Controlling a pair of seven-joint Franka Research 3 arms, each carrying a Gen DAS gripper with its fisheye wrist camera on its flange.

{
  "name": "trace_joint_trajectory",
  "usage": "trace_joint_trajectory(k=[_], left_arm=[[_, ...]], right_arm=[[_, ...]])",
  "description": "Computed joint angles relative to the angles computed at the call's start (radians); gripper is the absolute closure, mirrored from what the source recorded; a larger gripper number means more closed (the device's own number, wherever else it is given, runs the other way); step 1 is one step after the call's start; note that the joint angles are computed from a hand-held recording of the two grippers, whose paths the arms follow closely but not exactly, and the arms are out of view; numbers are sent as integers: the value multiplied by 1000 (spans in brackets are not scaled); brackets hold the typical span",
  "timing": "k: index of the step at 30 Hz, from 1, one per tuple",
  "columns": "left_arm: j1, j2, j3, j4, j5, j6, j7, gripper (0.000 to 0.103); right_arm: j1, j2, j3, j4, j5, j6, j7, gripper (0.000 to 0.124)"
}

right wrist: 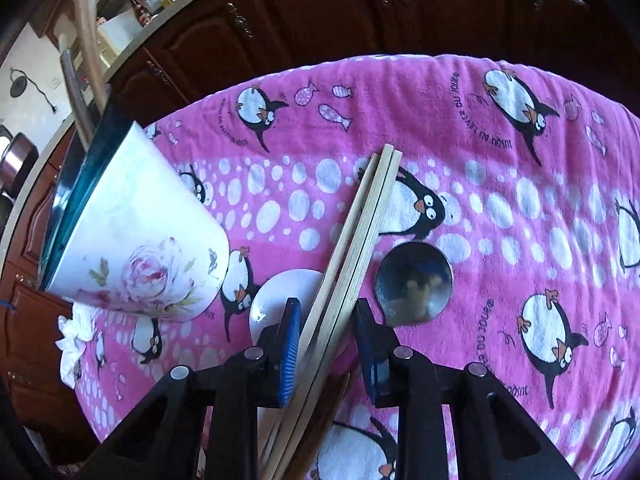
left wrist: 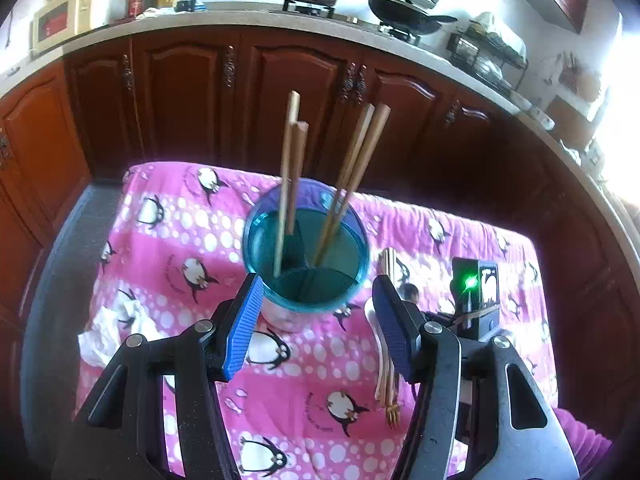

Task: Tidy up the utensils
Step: 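Move both tools down to the remaining chopsticks on the cloth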

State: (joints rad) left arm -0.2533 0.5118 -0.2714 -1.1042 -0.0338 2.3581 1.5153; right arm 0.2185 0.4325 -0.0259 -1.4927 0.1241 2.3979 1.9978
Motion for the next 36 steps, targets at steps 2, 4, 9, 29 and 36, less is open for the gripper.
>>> trace_joint_trajectory(k=[2, 4, 9, 29, 36], left_arm=[[2, -17, -11, -38, -10, 4, 12, 46], [4, -25, -18, -59, -24, 1, 20, 46], [-1, -38, -39, -116, -63, -10, 34, 46], [-78, 24, -60, -128, -72, -110, 50, 46], [-45, -32, -54, -219, -102, -135, 49, 46]], right_arm=[[-12, -48, 10, -69, 25, 33, -26, 99], [-25, -115, 23, -159, 61, 66, -62, 99], [-35, -302, 13, -383, 62, 116, -68, 100], [-180, -633, 11, -751, -152, 65, 108, 83], [-201, -658, -2, -782, -45, 134, 58, 83]])
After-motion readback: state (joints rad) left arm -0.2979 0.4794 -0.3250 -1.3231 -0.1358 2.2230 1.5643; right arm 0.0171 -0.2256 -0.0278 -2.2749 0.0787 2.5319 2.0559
